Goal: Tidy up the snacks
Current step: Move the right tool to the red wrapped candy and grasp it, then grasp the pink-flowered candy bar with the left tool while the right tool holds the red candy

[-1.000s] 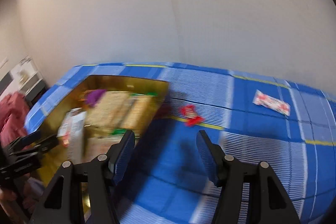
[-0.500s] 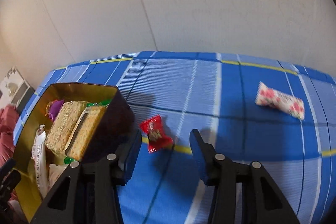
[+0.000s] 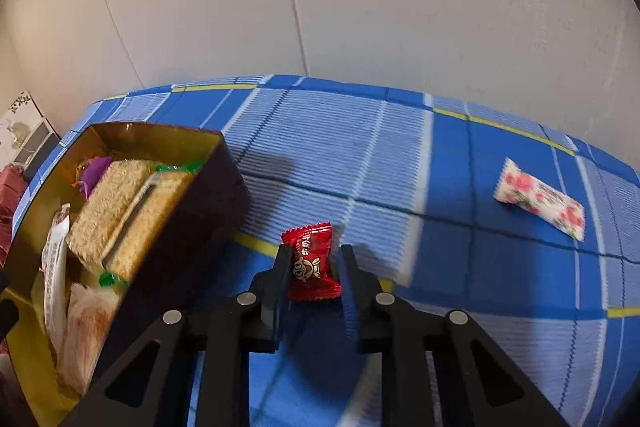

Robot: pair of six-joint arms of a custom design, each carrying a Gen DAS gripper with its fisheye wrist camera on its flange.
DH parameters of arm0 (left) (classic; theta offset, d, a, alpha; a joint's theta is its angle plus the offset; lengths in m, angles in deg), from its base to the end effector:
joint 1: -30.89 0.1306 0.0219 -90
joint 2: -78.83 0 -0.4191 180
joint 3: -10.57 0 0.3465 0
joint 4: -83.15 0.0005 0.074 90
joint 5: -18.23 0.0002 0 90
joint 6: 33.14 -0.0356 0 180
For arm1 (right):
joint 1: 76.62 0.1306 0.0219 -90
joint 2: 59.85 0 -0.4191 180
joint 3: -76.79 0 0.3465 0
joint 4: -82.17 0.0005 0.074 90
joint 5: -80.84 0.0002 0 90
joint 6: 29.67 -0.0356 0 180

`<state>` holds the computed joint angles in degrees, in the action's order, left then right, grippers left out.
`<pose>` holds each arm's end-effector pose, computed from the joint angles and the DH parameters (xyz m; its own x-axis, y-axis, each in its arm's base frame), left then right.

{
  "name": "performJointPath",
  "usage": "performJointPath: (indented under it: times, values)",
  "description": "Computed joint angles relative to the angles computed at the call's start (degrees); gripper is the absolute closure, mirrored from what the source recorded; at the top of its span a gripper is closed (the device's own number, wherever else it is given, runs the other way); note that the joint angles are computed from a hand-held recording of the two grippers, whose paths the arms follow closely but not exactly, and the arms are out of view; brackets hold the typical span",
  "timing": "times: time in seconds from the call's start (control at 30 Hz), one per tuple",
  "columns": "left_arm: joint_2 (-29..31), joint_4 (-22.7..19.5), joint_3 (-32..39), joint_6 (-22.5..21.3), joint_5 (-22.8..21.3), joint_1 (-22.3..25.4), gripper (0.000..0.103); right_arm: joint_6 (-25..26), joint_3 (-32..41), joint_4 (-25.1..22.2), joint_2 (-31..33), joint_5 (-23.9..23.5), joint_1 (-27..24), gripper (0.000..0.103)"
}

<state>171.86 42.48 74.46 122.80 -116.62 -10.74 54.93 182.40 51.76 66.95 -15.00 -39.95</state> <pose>0.3009 -0.2346 0.2872 -0.5499 -0.3773 -0.7451 -0.5227 0.8513 -0.0453 0.5306 0.3989 0.2551 -0.6865 -0.3944 -0.6109 -0.5828 0.8009 0.1378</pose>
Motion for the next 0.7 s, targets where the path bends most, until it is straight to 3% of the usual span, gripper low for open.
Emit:
performJointPath:
  times: [0.4,0.7]
  values:
    - [4.1,0.3,5.5,-5.8,-1.1,-2.6,0.011,-4.0,-10.8,0.5,-7.4,3.8,-6.5,0.080]
    - [12.0,1.6,20.0,-17.8,3.0,-3.0,0.006,-9.2,-15.6,0.2,-11.3,3.5,-13.1,0.080]
